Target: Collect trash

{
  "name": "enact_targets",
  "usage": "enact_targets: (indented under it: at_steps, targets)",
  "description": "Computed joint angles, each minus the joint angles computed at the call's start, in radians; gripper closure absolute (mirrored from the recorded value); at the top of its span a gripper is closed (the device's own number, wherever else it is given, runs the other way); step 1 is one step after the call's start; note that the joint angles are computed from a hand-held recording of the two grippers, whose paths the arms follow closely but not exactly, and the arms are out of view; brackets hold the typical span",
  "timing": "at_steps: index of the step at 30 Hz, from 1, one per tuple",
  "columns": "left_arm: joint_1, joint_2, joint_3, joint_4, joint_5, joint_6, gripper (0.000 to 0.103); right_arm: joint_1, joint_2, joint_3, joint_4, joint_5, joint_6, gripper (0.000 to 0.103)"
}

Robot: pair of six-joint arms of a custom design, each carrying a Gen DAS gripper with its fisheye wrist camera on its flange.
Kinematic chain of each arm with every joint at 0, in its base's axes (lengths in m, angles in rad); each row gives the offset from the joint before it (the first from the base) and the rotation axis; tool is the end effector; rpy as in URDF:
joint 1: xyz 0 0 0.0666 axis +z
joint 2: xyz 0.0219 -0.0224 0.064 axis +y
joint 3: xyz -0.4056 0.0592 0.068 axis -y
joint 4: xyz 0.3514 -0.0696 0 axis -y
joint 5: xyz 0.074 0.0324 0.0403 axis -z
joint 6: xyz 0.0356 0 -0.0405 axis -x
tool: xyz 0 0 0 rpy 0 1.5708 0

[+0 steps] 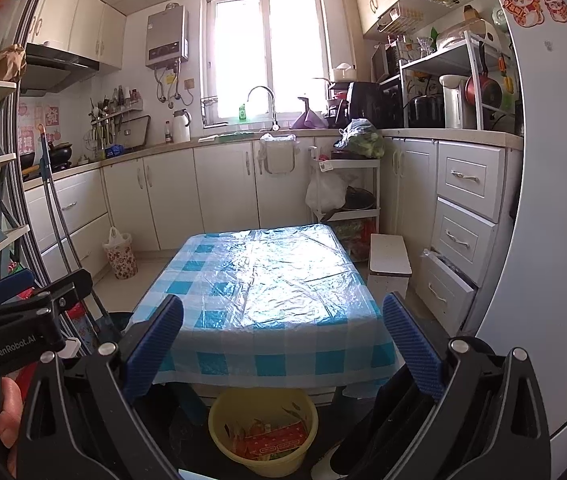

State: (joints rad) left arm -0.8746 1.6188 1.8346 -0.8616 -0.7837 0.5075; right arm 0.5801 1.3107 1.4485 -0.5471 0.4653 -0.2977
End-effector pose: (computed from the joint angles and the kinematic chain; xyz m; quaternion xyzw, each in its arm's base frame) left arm 0.3599 -0.3921 0.5478 -0.0166 0.8443 0.0005 0.5356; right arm 0.3673 0.2211 0.5460 0.0107 0.8232 0.0524 0.5652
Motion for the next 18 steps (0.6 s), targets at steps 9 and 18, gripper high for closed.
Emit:
enact_targets:
  at_steps: [9, 18]
  targets:
    - [-0.002, -0.004, 0.0, -0.002, -0.005, 0.001, 0.007, 0.005, 0.002, 0.009, -0.003, 0.004, 0.009, 0.007]
    - [-0.002, -0.007, -0.001, -0.004, -0.008, 0.0, 0.007, 0.008, 0.009, 0.02, -0.019, 0.008, 0.006, 0.007]
